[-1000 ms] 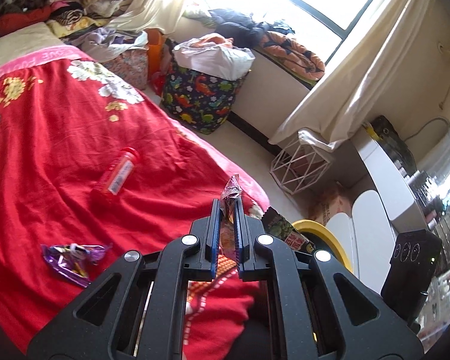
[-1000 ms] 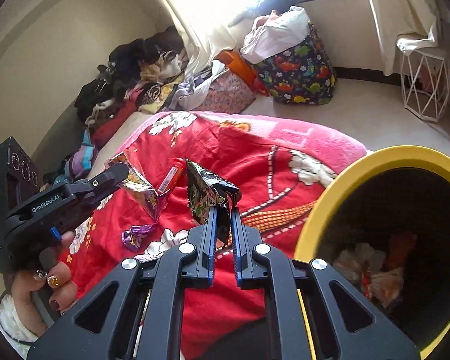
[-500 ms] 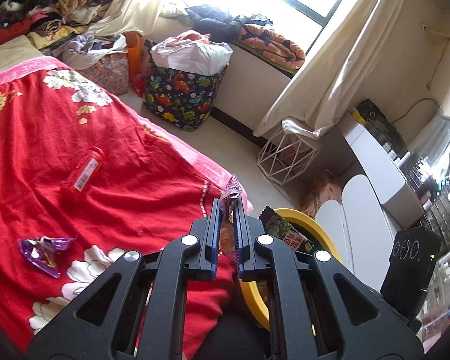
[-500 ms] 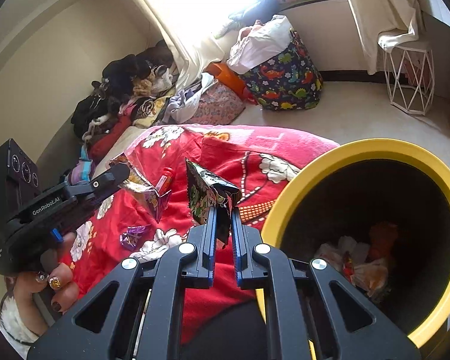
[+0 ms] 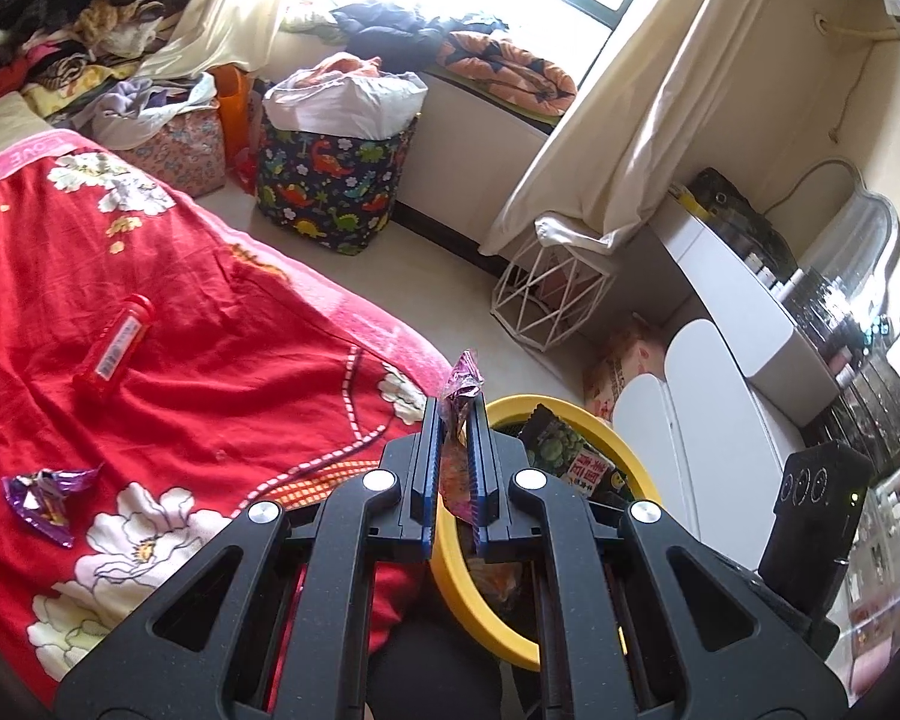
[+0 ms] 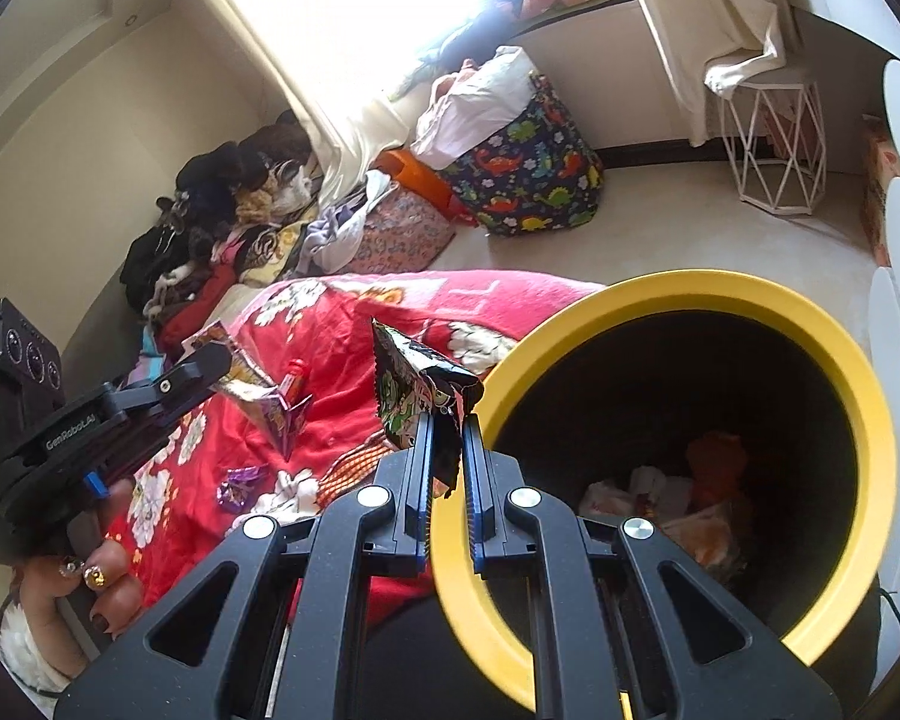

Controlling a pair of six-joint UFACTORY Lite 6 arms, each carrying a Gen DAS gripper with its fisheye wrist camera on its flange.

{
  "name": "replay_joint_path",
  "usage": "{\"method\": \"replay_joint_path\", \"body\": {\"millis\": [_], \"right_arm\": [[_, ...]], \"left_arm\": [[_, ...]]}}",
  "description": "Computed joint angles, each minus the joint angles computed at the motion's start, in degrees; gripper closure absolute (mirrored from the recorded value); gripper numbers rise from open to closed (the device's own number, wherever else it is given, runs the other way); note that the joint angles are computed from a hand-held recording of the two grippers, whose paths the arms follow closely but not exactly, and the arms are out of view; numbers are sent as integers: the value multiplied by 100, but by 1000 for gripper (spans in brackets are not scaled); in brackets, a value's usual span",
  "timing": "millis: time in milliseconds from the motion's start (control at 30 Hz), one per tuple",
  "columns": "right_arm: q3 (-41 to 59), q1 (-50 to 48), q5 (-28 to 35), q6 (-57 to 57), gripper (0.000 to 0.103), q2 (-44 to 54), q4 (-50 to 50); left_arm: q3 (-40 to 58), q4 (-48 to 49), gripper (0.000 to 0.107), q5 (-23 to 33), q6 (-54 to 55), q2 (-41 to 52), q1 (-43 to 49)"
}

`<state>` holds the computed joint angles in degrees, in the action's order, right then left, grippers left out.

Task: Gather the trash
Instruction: 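Carry the green snack packet and small wrapper over the yellow-rimmed bin with both tools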

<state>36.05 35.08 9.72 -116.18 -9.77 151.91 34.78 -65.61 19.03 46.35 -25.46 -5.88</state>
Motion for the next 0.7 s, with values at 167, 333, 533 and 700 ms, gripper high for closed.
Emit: {"method": "replay_joint_path", "body": {"millis": [167,333,533,700], "right_arm": [[-219,-214,-54,-235,94,-251,202],[-416,-409,-141,-707,94,-477,645],[-700,-658,-127,-687,94,-743,618],[-947,-959,-67,-82,94,-952,-58]], "left_arm": [[53,195,102,-201,-293,70,-365],[117,370,102,-411,-571,200,-742],[173,405,102,-596,-672,364,-1124],[266,545,102,-745,-876,541,-1444]]}}
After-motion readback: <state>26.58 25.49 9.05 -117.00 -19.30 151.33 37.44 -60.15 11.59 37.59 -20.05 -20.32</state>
